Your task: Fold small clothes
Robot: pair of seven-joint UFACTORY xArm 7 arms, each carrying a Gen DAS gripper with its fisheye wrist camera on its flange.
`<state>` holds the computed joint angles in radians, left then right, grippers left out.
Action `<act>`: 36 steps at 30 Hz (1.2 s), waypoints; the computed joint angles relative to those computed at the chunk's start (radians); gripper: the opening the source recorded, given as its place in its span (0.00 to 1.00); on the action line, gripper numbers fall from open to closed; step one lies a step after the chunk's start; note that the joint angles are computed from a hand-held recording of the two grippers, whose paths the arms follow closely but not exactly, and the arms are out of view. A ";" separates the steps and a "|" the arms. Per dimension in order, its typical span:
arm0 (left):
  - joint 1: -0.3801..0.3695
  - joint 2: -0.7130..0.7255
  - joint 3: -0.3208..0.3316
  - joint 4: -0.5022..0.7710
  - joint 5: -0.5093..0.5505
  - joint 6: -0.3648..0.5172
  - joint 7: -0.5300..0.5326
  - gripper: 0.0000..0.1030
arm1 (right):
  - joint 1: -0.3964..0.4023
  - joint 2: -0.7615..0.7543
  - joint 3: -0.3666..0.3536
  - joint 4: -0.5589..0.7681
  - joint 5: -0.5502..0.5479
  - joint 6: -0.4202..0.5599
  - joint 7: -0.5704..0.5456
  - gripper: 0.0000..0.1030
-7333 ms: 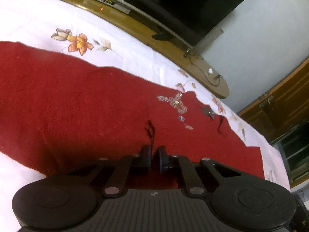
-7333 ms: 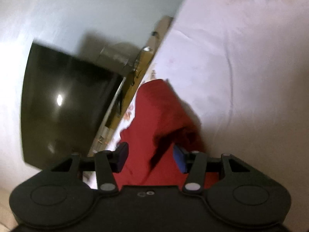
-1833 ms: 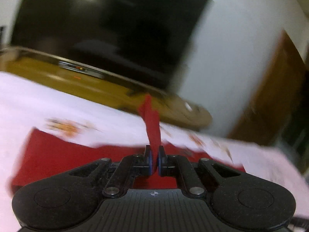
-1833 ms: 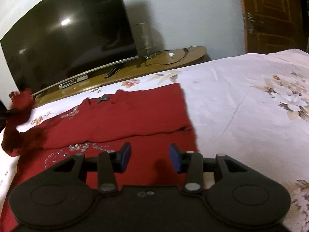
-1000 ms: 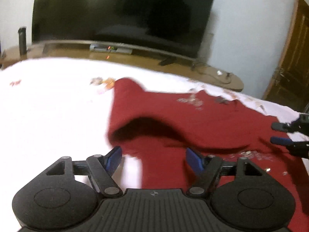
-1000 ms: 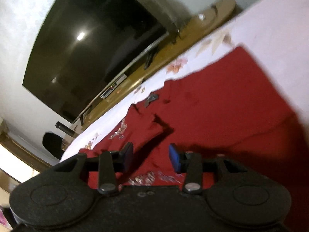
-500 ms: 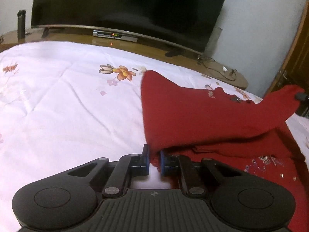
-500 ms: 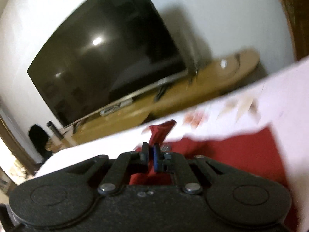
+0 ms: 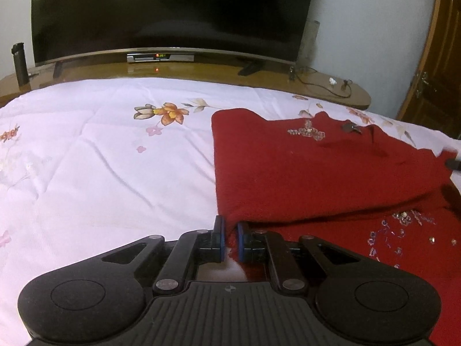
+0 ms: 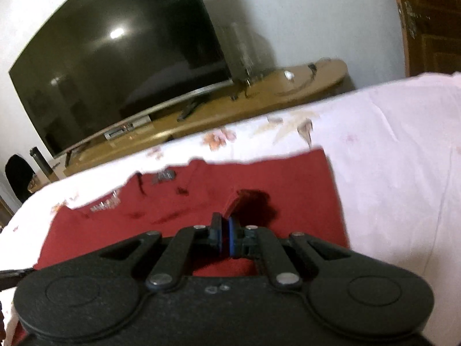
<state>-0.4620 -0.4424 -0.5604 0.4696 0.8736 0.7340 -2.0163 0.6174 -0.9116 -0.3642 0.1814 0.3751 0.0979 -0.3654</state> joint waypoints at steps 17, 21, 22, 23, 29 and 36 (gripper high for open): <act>-0.030 0.044 0.026 0.035 0.006 0.034 0.014 0.08 | -0.045 0.068 -0.051 -0.018 -0.015 -0.012 -0.023 0.06; -0.047 0.006 0.052 0.012 -0.028 0.002 0.064 0.08 | -0.060 0.065 -0.043 -0.023 -0.013 0.000 -0.036 0.06; -0.057 -0.030 0.058 -0.011 -0.046 -0.010 0.084 0.11 | -0.071 0.051 -0.046 -0.019 -0.016 0.027 -0.045 0.13; -0.067 -0.065 0.059 -0.033 -0.071 -0.014 0.102 0.16 | -0.091 0.031 -0.047 -0.011 -0.016 0.071 -0.052 0.24; 0.019 -0.265 0.001 -0.110 -0.068 -0.037 0.090 0.49 | -0.080 -0.021 -0.122 0.041 0.028 0.109 -0.194 0.34; 0.469 -0.101 -0.083 -0.042 0.218 -0.456 -0.092 0.49 | 0.170 0.214 -0.284 0.219 0.186 0.069 -0.283 0.33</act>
<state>0.0072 -0.5431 -0.6430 0.4275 1.0921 0.2780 -2.1083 0.7879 -0.6971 -0.6481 0.4009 0.5609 0.1665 -0.6487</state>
